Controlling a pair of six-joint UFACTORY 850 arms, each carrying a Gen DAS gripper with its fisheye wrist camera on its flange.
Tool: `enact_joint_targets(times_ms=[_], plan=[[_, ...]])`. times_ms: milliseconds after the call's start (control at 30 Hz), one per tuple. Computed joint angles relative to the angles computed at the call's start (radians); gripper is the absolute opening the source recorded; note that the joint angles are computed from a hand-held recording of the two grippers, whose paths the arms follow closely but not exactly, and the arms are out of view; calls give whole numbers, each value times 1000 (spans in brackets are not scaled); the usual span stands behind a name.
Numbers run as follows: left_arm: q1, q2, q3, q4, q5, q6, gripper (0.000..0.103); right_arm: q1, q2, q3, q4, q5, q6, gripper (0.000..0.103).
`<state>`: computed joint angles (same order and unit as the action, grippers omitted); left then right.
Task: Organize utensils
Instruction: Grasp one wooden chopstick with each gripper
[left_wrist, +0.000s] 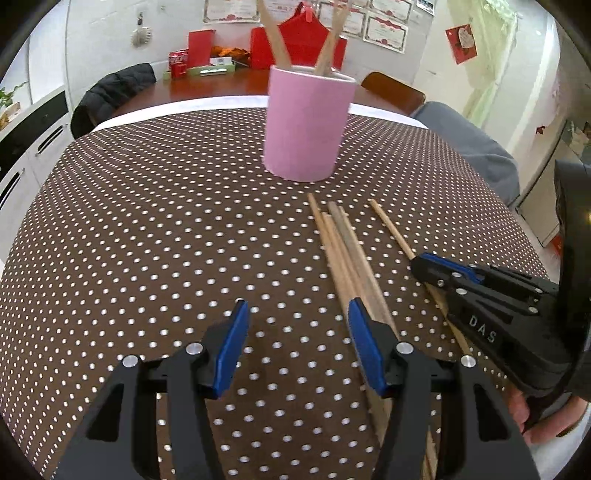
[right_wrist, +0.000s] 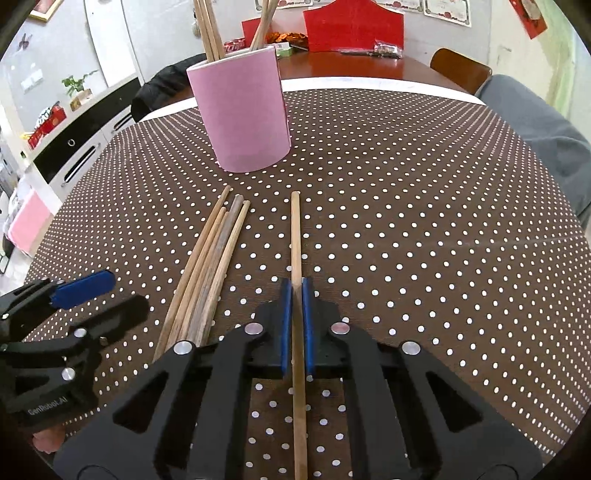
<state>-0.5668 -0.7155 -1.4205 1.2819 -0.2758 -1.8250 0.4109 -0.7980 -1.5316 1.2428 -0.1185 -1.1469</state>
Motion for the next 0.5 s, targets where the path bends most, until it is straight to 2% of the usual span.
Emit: enact_joint_targets(times_ms=[233, 400, 500], plan=[[-7, -64, -102, -288, -65, 285, 56, -23, 0, 6, 180, -79, -155, 7], [-16, -94, -154, -337, -117, 339, 57, -28, 2, 7, 193, -97, -161, 7], [-22, -119, -204, -392, -187, 386, 62, -30, -1, 2, 180, -98, -151, 7]])
